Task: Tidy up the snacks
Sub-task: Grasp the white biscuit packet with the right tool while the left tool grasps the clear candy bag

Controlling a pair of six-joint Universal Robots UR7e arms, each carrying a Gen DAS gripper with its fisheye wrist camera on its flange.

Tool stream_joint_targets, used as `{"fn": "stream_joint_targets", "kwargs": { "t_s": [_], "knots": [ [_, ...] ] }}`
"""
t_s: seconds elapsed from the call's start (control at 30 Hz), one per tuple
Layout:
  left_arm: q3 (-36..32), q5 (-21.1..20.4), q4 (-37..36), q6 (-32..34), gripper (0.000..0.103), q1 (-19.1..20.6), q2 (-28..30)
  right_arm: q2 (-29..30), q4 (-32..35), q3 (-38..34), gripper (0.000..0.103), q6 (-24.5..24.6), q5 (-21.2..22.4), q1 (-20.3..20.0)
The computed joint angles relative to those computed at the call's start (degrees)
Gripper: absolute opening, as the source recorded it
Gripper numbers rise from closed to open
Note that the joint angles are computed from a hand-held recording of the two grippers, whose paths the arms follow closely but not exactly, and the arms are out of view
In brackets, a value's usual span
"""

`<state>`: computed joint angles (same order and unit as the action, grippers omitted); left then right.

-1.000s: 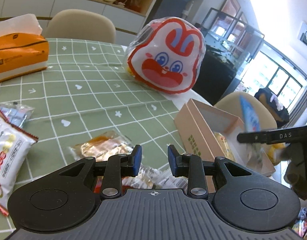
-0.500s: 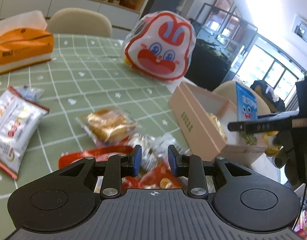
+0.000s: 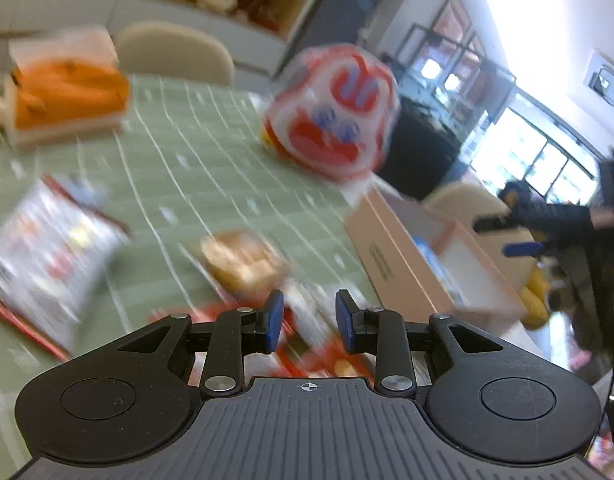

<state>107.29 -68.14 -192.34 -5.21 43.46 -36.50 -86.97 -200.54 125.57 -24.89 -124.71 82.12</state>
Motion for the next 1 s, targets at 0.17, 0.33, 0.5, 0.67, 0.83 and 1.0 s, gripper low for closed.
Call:
{"fn": "stream_joint_targets", "kwargs": {
  "t_s": [0.17, 0.33, 0.5, 0.67, 0.83, 1.0],
  "knots": [
    [-1.3, 15.4, -6.5, 3.9, 0.033, 1.1, -1.4, 7.1, -17.0, 3.7, 0.096, -12.8, 0.8, 2.9],
    [-2.5, 15.9, -2.7, -1.9, 0.033, 5.8, -2.6, 6.2, -7.8, 7.4, 0.096, -6.1, 10.3, 3.3],
    [-3.0, 15.3, -0.1, -1.4, 0.033, 6.7, -2.1, 12.7, -6.4, 6.0, 0.096, -6.4, 13.4, 6.3],
    [-0.9, 13.4, 3.4, -4.4, 0.034, 6.3, -3.3, 20.2, -3.9, 1.8, 0.096, -7.6, 12.4, 9.3],
    [3.6, 7.8, 6.7, -8.7, 0.035, 6.6, -7.2, 27.2, -6.3, -1.0, 0.096, -10.1, 5.2, 13.3],
    [6.4, 10.3, 5.6, -9.3, 0.033, 5.9, -10.7, 30.6, -8.6, -1.4, 0.096, -5.3, 3.6, 15.3]
  ]
}}
